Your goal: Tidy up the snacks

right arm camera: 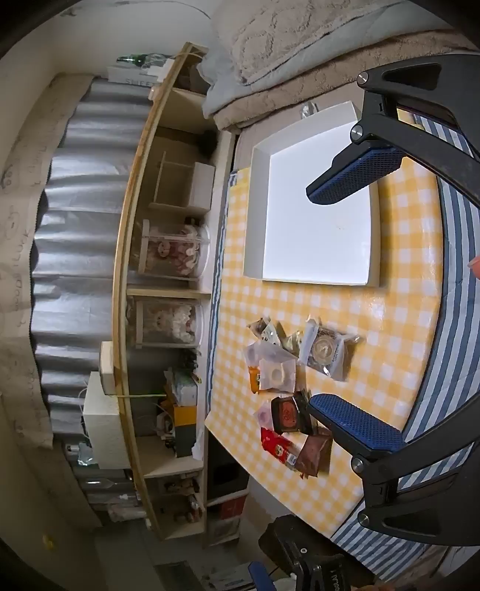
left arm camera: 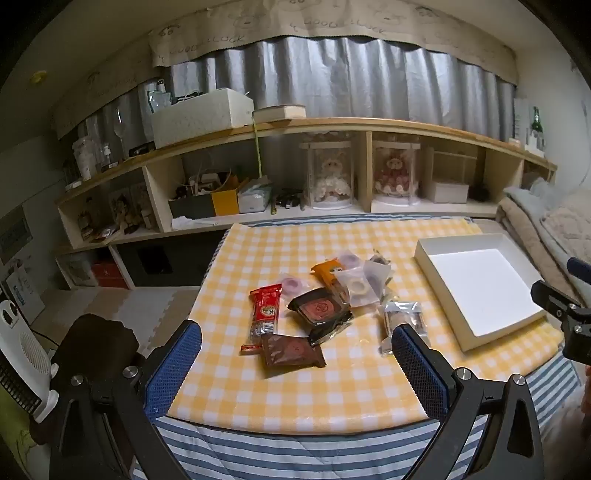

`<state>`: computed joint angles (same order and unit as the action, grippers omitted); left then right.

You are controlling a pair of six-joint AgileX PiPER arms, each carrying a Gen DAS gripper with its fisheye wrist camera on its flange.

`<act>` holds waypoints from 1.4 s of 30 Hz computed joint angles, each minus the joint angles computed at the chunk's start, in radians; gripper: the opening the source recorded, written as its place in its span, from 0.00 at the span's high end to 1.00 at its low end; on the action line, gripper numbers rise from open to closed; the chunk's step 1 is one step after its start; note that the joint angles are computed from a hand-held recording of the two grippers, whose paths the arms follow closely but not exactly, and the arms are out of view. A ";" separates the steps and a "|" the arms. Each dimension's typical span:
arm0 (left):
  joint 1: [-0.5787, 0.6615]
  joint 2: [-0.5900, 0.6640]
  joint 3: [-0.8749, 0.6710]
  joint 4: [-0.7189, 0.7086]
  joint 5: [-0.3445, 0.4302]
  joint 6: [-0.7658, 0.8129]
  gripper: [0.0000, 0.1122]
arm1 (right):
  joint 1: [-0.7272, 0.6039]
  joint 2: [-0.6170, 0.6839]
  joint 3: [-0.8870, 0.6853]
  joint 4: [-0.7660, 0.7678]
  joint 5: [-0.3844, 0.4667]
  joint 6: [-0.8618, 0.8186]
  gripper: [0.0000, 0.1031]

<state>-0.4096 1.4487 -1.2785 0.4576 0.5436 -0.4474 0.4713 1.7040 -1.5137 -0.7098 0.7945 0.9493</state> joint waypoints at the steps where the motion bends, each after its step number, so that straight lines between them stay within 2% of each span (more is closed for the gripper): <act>1: 0.000 0.000 0.000 -0.002 0.001 0.001 0.08 | 0.000 0.000 0.000 0.000 0.000 0.000 0.00; 10: 0.000 0.001 -0.004 -0.016 0.003 0.011 0.08 | -0.012 -0.007 0.001 0.029 -0.010 -0.023 0.00; 11: -0.001 0.002 -0.004 -0.014 0.004 0.010 0.08 | 0.017 -0.003 -0.009 -0.010 0.018 0.011 0.00; 31: -0.029 0.006 0.005 0.033 0.001 -0.052 0.08 | -0.007 -0.006 -0.003 0.002 -0.001 -0.012 0.00; 42: -0.006 -0.001 -0.004 -0.017 0.000 0.008 0.08 | -0.005 -0.007 -0.003 0.000 0.002 -0.011 0.00</act>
<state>-0.4152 1.4473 -1.2823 0.4410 0.5436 -0.4396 0.4659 1.6972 -1.5164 -0.7099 0.7961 0.9383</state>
